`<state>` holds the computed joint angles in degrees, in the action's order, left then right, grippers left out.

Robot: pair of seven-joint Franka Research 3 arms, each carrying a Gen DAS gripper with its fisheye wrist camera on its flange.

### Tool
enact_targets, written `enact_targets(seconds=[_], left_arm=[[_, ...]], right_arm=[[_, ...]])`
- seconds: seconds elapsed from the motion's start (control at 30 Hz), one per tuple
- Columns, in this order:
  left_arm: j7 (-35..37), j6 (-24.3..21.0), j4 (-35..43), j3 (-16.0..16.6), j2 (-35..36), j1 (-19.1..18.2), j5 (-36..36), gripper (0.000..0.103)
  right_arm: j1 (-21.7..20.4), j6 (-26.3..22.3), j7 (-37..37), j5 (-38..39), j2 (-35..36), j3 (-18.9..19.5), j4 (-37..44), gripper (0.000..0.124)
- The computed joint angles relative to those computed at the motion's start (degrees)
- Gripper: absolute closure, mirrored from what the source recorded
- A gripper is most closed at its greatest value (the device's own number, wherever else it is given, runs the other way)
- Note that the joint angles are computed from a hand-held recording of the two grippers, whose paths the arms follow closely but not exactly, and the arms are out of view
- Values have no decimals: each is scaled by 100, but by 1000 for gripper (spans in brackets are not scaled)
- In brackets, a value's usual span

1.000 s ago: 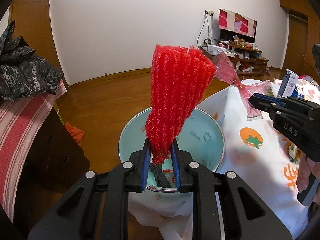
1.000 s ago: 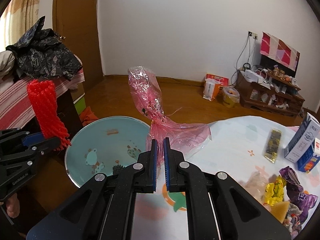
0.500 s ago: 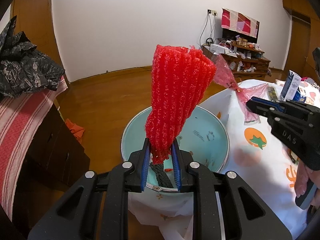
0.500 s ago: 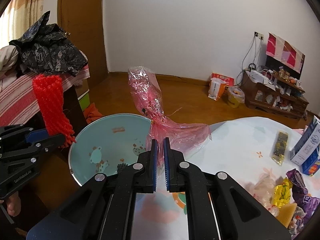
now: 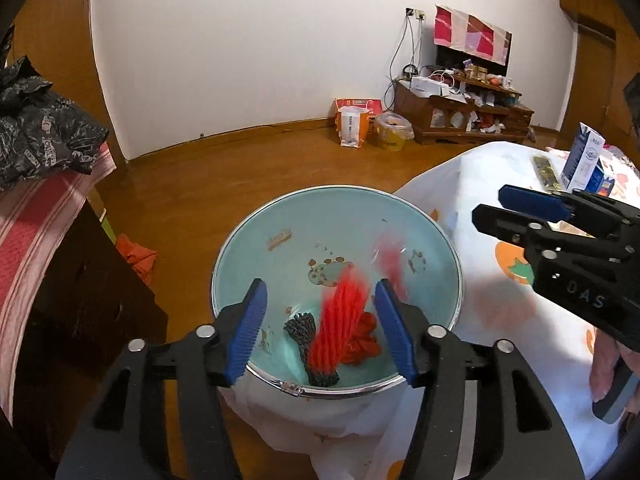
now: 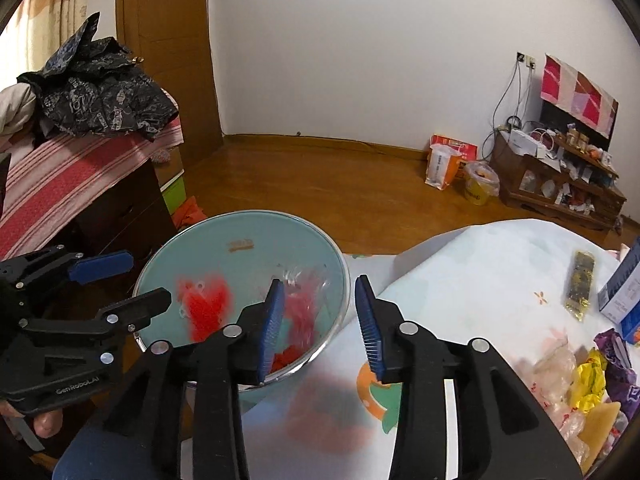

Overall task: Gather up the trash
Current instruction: 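Carry both items over the blue bin and open both tools to drop them, then move both open tools back toward the trash pile on the table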

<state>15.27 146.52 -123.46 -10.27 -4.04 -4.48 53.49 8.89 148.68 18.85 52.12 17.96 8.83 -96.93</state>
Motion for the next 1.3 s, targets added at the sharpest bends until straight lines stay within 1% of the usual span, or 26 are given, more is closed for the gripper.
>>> enact_targets(seconds=[0.07, 0.2, 0.23, 0.37, 0.43, 0.5, 0.53, 0.6, 0.63, 0.67, 0.7, 0.73, 0.83, 0.87, 0.93, 0.97, 1.03, 1.2, 1.3], left_arm=[[-36, -66, -9, -5, -14, 0, 23, 37], [-54, -120, -37, -33, -55, -27, -43, 34], [-71, -142, -37, -43, -56, -36, -50, 31], [-69, -151, 14, -108, 26, -135, -163, 29], [64, -71, 88, -128, 140, -216, -301, 28], [182, -27, 177, -168, 260, -321, -383, 25], [215, -18, 225, -184, 319, -377, -413, 23], [378, 41, 331, -211, 445, -495, -514, 22], [446, 35, 383, -215, 496, -550, -539, 22], [510, 26, 442, -219, 554, -604, -558, 22], [593, 21, 511, -221, 618, -657, -589, 22], [659, 7, 579, -222, 673, -709, -630, 22], [803, 16, 772, -224, 780, -861, -658, 22], [819, 2, 866, -232, 819, -921, -619, 22], [805, 83, 1000, -243, 888, -1028, -587, 22], [822, 76, 1128, -252, 962, -1088, -569, 21], [877, 84, 1406, -267, 1132, -1225, -527, 20], [1225, 34, 2207, -282, 1715, -1637, -626, 20], [1503, -72, 2624, -250, 2029, -1903, -694, 20]], right_arm=[[-19, 63, -8, 44, -56, -9, -63, 83], [-33, 293, 145, -3, -251, -108, -279, 83], [-40, 444, 153, -15, -365, -145, -416, 82], [-222, 824, -197, 406, -877, -274, -984, 77], [-304, 1062, -382, 655, -1132, -410, -1298, 70], [-358, 1356, -469, 735, -1306, -575, -1583, 64], [-376, 1414, -454, 749, -1370, -636, -1697, 60], [-428, 1414, -328, 599, -1465, -775, -1897, 57], [-443, 1514, -282, 458, -1497, -831, -2025, 57], [-467, 1519, -265, 373, -1510, -874, -2096, 57], [-510, 1450, -224, 289, -1518, -928, -2150, 57], [-581, 1309, -263, 371, -1547, -981, -2188, 57], [-787, 830, -830, 1168, -1726, -1131, -2235, 57], [-827, 749, -903, 1308, -1772, -1184, -2237, 57], [-954, 478, -879, 1479, -1853, -1337, -2215, 56], [-1015, 443, -762, 1461, -1857, -1400, -2187, 56], [-1078, 642, -648, 1404, -1849, -1441, -2159, 53], [-1229, 1424, -669, 1262, -1707, -1499, -2254, 52], [-1329, 1655, -778, 1289, -1566, -1487, -2259, 52]])
